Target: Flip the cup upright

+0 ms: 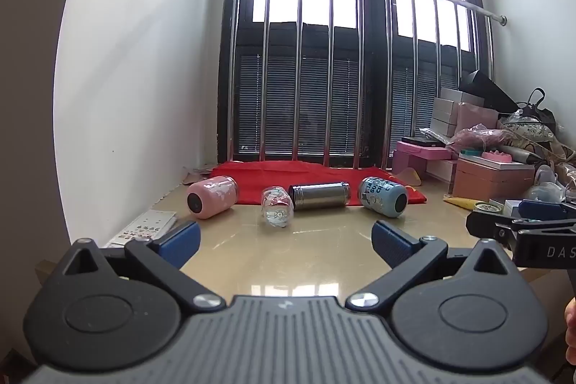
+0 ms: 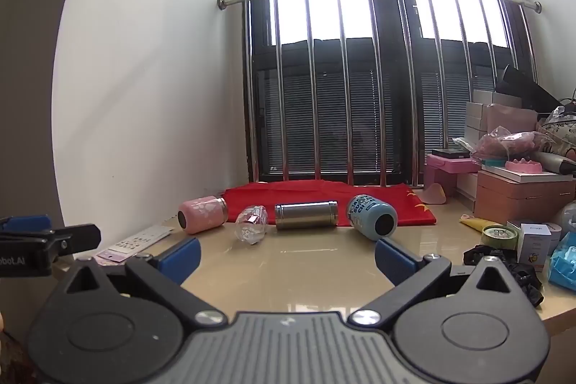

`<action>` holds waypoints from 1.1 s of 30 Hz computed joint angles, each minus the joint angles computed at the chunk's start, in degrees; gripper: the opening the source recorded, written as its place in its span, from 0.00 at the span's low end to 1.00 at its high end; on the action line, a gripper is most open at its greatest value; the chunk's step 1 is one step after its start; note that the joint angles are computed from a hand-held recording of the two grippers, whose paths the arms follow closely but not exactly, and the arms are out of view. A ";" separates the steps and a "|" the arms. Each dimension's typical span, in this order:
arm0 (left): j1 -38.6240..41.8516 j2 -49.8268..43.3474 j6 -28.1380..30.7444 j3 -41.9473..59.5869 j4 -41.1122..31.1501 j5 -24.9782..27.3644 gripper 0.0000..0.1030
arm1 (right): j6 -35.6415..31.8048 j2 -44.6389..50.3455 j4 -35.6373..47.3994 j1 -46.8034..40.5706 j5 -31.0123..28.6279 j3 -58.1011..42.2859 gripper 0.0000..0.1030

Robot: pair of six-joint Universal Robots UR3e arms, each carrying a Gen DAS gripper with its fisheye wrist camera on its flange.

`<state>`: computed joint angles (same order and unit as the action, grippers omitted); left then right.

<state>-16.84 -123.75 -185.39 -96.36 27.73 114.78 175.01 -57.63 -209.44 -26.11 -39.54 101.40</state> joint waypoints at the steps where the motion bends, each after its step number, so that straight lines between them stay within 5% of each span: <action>1: -0.01 -0.03 -0.12 0.14 -0.27 -0.03 1.00 | 0.02 -0.01 0.07 -0.04 0.07 0.01 1.00; 33: 0.43 0.07 -1.70 1.56 -3.67 -0.98 1.00 | -2.97 -1.67 5.28 0.41 -2.38 0.35 1.00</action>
